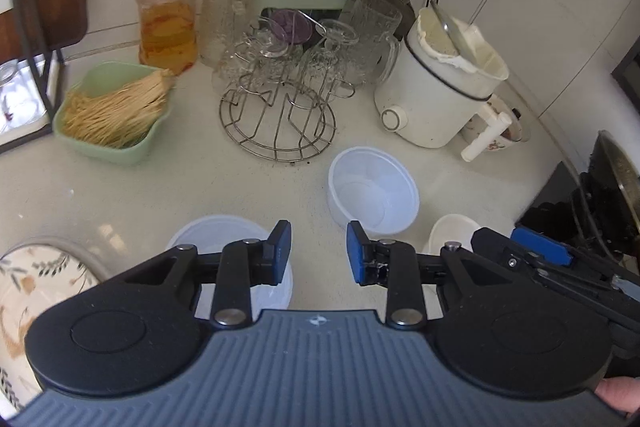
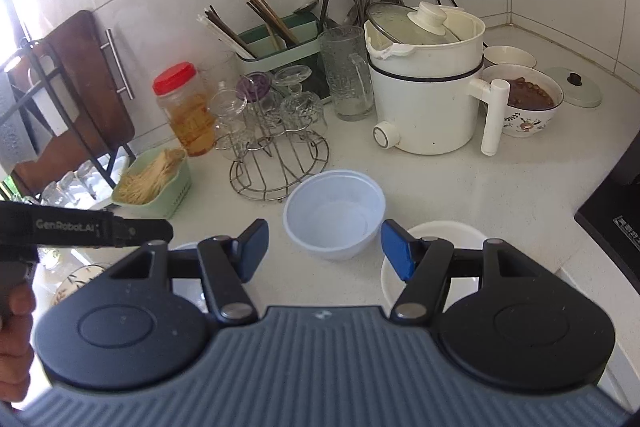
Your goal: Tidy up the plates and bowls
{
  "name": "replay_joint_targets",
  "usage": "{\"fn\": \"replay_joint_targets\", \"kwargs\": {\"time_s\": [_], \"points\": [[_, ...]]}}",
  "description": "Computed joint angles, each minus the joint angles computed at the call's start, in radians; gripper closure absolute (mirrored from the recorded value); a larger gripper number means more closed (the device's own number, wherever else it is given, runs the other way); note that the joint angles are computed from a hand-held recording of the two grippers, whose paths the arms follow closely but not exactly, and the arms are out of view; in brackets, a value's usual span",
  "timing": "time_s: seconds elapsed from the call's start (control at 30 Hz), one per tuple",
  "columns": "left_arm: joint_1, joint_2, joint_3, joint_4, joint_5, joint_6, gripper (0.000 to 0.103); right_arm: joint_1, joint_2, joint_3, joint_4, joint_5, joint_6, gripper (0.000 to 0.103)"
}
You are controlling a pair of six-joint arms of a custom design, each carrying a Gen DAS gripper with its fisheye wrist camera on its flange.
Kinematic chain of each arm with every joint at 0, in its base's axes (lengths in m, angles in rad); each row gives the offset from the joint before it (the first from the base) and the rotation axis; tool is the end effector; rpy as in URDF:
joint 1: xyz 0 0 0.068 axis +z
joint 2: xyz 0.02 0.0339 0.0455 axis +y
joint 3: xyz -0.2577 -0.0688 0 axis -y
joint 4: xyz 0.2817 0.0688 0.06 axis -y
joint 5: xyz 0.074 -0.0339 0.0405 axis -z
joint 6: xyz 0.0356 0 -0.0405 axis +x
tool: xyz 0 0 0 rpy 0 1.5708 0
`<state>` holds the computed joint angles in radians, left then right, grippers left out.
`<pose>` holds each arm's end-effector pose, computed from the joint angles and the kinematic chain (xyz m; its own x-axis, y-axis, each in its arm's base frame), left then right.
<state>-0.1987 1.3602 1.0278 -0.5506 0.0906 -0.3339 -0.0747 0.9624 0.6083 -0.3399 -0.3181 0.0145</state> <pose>0.3145 -0.0666 0.2457 -0.7985 -0.1722 -0.5769 -0.0093 0.9617 -0.2741 0.2408 -0.0069 0.2146 -0.6402 0.0617 -0.7657 -0.1596 0.9643 0.2112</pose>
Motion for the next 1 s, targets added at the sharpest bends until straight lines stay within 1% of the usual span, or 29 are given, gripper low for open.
{"fn": "replay_joint_targets", "kwargs": {"time_s": [0.07, 0.13, 0.17, 0.2, 0.37, 0.47, 0.57, 0.73, 0.83, 1.0], "points": [[-0.010, 0.059, 0.039, 0.007, -0.007, 0.007, 0.068, -0.017, 0.051, 0.012, 0.028, -0.010, -0.013, 0.038], [-0.016, 0.111, 0.080, 0.013, -0.007, 0.020, 0.063, -0.035, 0.096, 0.026, 0.051, -0.026, -0.015, 0.038], [-0.021, 0.134, 0.098, 0.020, -0.014, 0.025, 0.058, -0.042, 0.123, 0.032, 0.070, -0.033, -0.013, 0.038], [-0.025, 0.158, 0.114, 0.029, -0.023, 0.032, 0.056, -0.047, 0.151, 0.042, 0.085, -0.039, -0.015, 0.038], [-0.020, 0.297, 0.212, 0.041, -0.019, 0.036, 0.055, -0.063, 0.327, 0.113, 0.163, -0.066, -0.016, 0.038], [-0.016, 0.369, 0.263, 0.043, -0.026, 0.046, 0.053, -0.061, 0.428, 0.165, 0.188, -0.080, -0.019, 0.038], [-0.001, 0.445, 0.318, 0.032, -0.008, 0.043, 0.051, -0.052, 0.521, 0.219, 0.200, -0.090, -0.031, 0.039], [0.010, 0.559, 0.402, 0.016, 0.050, 0.045, 0.051, -0.036, 0.634, 0.283, 0.219, -0.045, -0.047, 0.039], [0.012, 0.631, 0.466, -0.008, 0.093, 0.049, 0.051, -0.030, 0.686, 0.315, 0.216, -0.021, -0.042, 0.044], [0.013, 0.718, 0.548, -0.054, 0.113, 0.082, 0.051, -0.026, 0.740, 0.338, 0.221, 0.000, -0.012, 0.051]]}}
